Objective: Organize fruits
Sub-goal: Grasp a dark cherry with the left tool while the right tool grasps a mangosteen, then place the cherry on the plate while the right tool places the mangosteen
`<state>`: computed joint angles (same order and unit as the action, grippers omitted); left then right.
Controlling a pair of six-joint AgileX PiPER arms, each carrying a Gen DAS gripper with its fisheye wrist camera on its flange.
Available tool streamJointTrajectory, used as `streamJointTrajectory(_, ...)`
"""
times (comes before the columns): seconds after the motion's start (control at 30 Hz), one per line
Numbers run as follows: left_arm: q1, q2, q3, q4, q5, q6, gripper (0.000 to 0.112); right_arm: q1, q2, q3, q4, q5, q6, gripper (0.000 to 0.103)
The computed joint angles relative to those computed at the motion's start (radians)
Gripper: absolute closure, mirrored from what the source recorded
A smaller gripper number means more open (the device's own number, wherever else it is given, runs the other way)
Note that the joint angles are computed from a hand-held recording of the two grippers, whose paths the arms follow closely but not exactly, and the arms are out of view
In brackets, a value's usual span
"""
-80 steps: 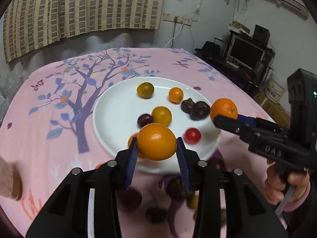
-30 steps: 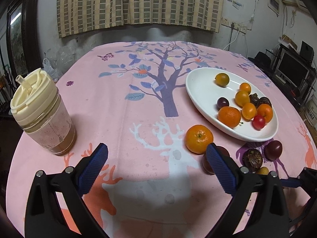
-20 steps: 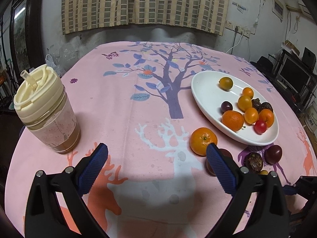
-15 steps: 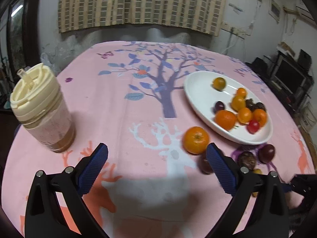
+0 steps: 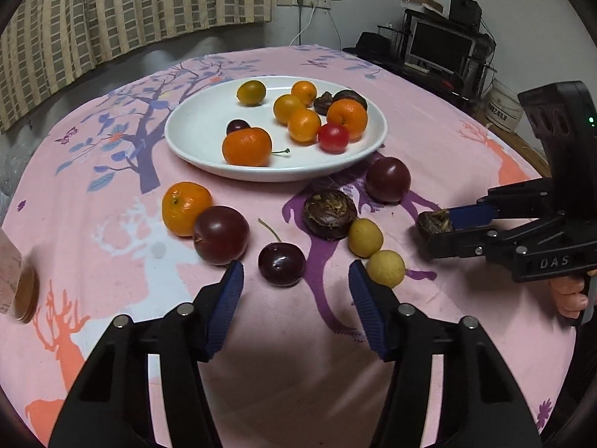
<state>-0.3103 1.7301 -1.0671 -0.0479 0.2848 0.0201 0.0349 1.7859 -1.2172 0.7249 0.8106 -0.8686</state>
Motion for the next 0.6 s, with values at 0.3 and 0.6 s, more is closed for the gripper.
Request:
streamJointTrajectory(0.3, -0.013, 0.092, -0.093, 0.128, 0.048, -0.140, 0.071, 0.007, -0.010, 0.008, -0.007, -0.015, 0.004, 0.065)
streamJointTrajectory(0.6, 0.022, 0.063, -0.074, -0.044, 0.042, -0.010, 0.083, -0.014, -0.029, 0.027, 0.073, -0.026, -0.075, 0.065)
